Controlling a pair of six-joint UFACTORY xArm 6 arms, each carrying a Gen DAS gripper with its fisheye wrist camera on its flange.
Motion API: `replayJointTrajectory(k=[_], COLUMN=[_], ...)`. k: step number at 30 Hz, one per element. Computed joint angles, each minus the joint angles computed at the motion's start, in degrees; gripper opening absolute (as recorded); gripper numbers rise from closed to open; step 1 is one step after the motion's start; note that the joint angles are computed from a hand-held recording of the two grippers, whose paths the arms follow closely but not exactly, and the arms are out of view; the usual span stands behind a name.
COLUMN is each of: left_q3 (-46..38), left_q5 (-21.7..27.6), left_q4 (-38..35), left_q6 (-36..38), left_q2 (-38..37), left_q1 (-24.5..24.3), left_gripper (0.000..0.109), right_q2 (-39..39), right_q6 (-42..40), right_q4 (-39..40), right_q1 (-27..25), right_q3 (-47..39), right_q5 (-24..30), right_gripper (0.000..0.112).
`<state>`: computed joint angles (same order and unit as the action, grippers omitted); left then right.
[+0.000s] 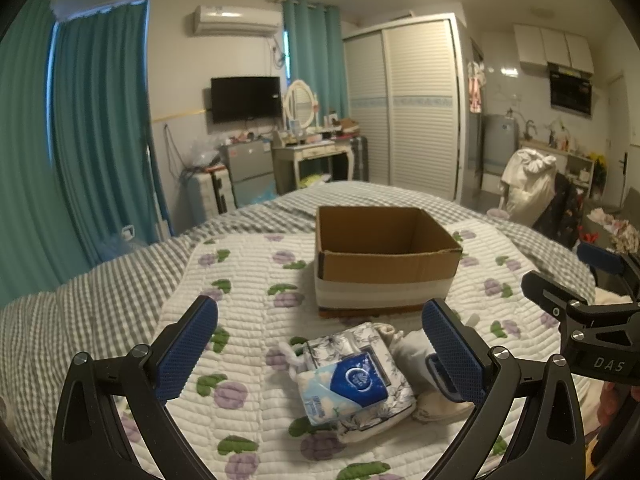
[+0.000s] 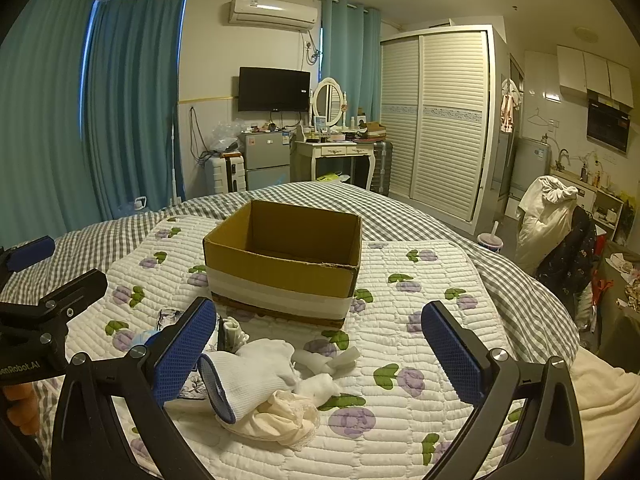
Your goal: Organize soft objects
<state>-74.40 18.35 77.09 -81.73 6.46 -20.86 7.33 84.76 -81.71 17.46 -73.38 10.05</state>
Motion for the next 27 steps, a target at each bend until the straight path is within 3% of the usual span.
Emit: replayJointTrajectory(k=[27], left_q3=[0.03], left_q5=[0.15], left_q4=[0.19], left_q6=[-0.2], left_q2=[0.08], left_q1=[-0.01], left_gripper=[0.103], right_q2=[0.04], right_q6=[-0.68], right_q4=[0.62], right_q1=[0.03], right_q3=[0.02], right_q5=[0.05], right_gripper=[0.103])
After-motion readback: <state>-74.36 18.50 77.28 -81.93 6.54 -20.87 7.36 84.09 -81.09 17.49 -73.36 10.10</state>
